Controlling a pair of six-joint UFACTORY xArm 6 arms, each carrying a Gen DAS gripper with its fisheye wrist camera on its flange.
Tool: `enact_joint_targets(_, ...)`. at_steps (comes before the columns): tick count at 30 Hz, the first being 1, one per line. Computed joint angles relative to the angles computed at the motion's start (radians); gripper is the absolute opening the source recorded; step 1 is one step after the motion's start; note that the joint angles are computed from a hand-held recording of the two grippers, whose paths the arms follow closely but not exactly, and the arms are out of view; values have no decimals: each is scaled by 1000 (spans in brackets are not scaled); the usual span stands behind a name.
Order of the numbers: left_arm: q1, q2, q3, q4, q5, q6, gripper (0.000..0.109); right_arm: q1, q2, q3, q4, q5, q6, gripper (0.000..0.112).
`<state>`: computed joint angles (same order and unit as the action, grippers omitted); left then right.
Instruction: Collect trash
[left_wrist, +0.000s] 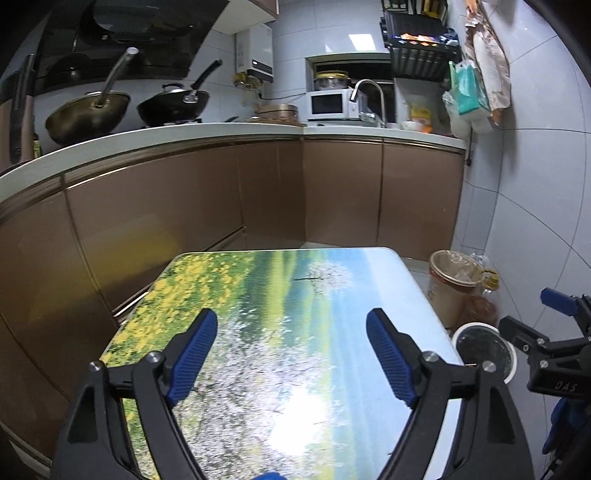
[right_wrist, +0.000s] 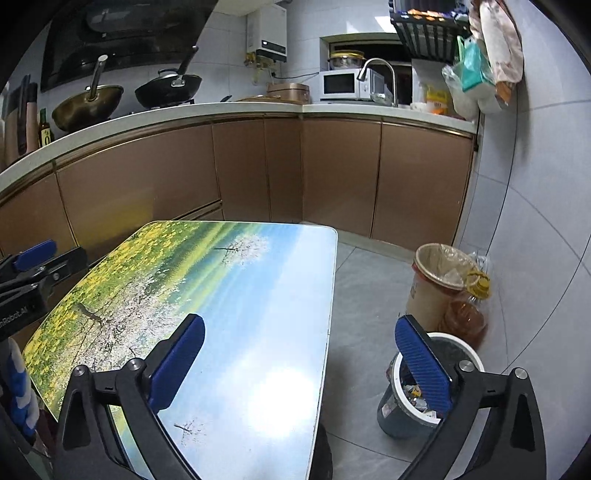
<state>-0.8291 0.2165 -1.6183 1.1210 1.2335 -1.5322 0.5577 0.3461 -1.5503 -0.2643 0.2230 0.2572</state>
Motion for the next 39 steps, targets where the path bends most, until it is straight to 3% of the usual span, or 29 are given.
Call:
enact_joint_targets(7,-10,-20,24,2,57,-26,86,3,2,-11,-47,14,43,103)
enact_joint_targets(24,-7,-75,92,31,44,-97,89,-9,-18,-14,-231,5,219,103)
enact_joint_targets(29,-16,-71,81,52,66,-94,89,-24,-32,-9,-352,-9,322,103)
enact_joint_targets(39,-37,-57,51,85,110,-88,89,-30,-43,-15,-434,-20,397,103)
